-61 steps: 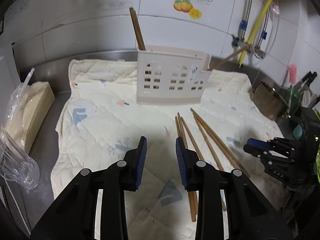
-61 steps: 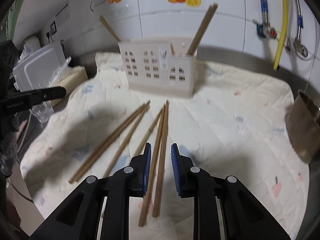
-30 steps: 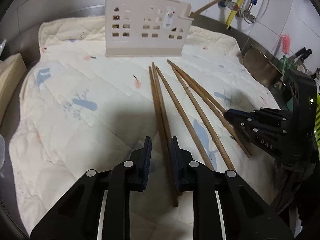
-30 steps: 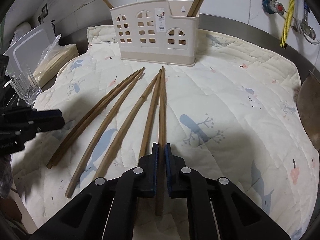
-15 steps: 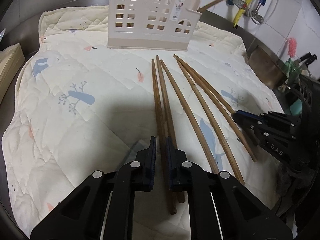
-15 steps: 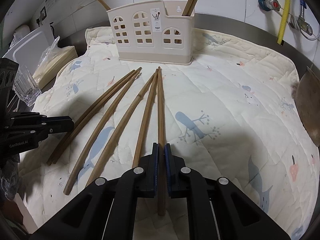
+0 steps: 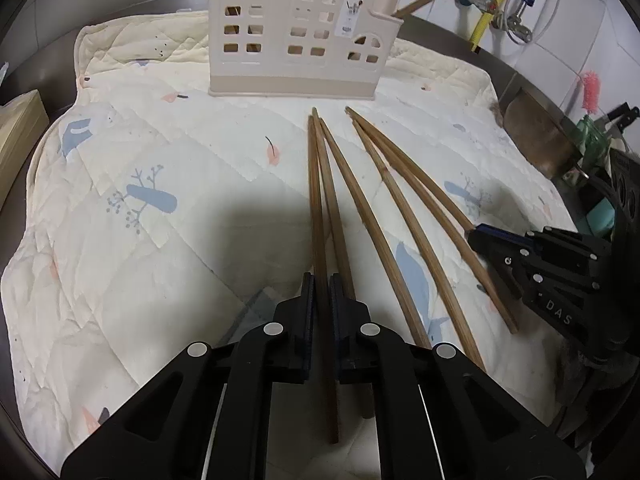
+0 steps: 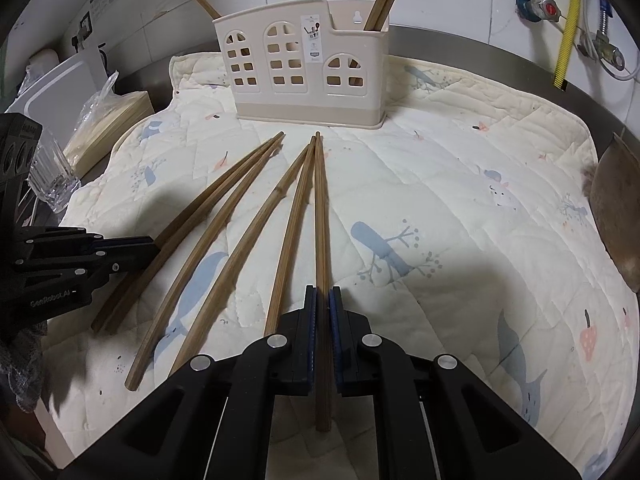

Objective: Organize utensils
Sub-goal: 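Lift the left tool's chopstick toward the holder while the right tool carries its own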

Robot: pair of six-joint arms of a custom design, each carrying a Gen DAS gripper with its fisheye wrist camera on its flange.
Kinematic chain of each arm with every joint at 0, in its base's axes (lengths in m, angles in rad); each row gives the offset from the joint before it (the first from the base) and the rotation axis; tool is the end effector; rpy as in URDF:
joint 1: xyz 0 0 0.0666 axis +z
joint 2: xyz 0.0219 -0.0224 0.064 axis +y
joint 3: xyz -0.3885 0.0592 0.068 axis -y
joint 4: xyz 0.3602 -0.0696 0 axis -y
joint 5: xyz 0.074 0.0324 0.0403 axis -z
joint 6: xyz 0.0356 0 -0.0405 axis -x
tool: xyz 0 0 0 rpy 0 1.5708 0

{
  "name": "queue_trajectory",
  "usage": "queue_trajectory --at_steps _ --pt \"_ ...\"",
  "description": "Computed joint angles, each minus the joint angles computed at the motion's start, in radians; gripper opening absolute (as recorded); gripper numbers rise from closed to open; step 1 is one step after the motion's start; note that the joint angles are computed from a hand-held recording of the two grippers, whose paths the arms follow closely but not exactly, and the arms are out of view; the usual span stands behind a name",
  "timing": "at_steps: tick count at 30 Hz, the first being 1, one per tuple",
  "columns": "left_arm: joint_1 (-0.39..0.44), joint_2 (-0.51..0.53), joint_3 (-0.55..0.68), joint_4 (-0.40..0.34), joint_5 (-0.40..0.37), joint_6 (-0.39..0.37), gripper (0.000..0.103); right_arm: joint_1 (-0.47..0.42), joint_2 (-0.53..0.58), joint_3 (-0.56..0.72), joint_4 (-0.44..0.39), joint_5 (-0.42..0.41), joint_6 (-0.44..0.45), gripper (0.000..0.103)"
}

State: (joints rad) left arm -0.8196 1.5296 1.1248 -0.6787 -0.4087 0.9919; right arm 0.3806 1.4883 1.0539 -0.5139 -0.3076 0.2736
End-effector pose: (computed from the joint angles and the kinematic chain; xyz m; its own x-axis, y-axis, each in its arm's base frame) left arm 0.3204 -0.3229 0.2854 -0.7850 -0.2848 -0.5501 -0.2074 0.9576 -0.1998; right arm 0.4113 0.1757 0.2840 -0.5863 -0.5119 -0.6278 -0.7025 0.7073 0.0793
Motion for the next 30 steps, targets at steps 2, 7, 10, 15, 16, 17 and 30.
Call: queue_trajectory --at_steps 2,7,10,15,16,17,30 --pt "-0.001 -0.015 -0.003 -0.003 -0.016 -0.003 0.006 -0.001 -0.007 -0.006 0.012 0.003 -0.005 0.007" --pt "-0.012 -0.073 0.002 -0.04 -0.089 -0.023 0.006 -0.008 -0.044 -0.014 0.038 -0.01 -0.022 0.007" --pt "-0.013 -0.1 0.019 -0.055 -0.128 -0.05 0.006 -0.012 -0.079 -0.007 0.059 -0.02 -0.032 0.007" --pt "0.002 -0.122 0.073 -0.073 -0.152 -0.129 0.006 -0.011 -0.116 0.036 0.091 -0.042 -0.059 0.007" --pt "0.006 -0.124 0.08 -0.08 -0.15 -0.138 0.006 -0.009 -0.12 0.048 0.094 -0.045 -0.063 0.007" --pt "0.007 -0.123 0.094 -0.095 -0.161 -0.15 0.006 -0.01 -0.121 0.061 0.095 -0.05 -0.065 0.007" --pt "0.014 -0.125 0.064 -0.098 -0.128 -0.136 0.006 0.002 -0.116 0.098 0.096 -0.056 -0.077 0.007"
